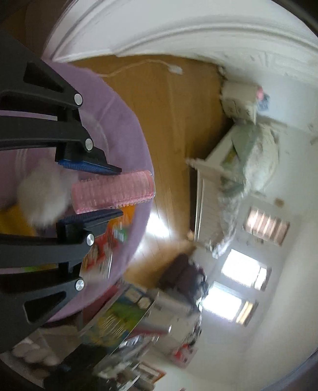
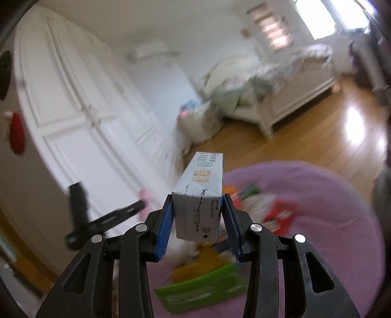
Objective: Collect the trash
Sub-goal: 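Carry both items over the black bin and open both tools to drop them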
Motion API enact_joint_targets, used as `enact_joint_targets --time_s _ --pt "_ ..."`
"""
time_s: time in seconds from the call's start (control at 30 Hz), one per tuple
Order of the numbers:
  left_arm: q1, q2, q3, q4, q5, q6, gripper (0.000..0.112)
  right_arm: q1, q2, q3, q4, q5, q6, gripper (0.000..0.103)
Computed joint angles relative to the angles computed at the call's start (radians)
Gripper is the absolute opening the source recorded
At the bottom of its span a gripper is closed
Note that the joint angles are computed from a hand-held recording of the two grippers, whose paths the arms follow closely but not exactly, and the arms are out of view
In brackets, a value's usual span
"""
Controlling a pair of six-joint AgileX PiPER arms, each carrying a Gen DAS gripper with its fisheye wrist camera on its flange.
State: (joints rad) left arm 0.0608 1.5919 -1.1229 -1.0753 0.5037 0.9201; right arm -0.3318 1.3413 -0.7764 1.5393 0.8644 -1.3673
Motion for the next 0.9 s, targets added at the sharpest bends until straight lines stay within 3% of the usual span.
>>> enact_joint_targets --time_s 0.17,0.27,0.4,0.53,0.77,0.87,0.9 --pt "-0.222 -0.013 -0.029 -0.002 0.022 -0.036 0.029 -0.302 -0.026 0.055 -0.024 0.079 -0.052 0.040" --pt "-0.421 0.079 -0.109 -0.010 0.017 -0.067 0.029 -0.503 0.012 0.085 -0.063 0.109 -0.098 0.040" --pt "-0.607 0.247 -0.282 0.013 0.039 -0.125 0.029 -0.698 0.174 0.048 -0.095 0.106 -0.139 0.040" --pt "-0.749 0.467 -0.551 0.113 0.114 -0.284 0.028 -0.875 0.357 -0.039 -0.145 0.102 -0.153 0.040" --pt "-0.885 0.839 -1.106 0.372 0.275 -0.630 0.029 -1.006 0.560 -0.148 -0.204 0.090 -0.128 0.041" --pt "-0.911 0.911 -1.231 0.459 0.324 -0.705 0.033 -1.047 0.629 -0.190 -0.239 0.105 -0.117 0.043" --pt "-0.918 0.938 -1.289 0.495 0.352 -0.738 0.043 -1.059 0.644 -0.198 -0.244 0.107 -0.110 0.044"
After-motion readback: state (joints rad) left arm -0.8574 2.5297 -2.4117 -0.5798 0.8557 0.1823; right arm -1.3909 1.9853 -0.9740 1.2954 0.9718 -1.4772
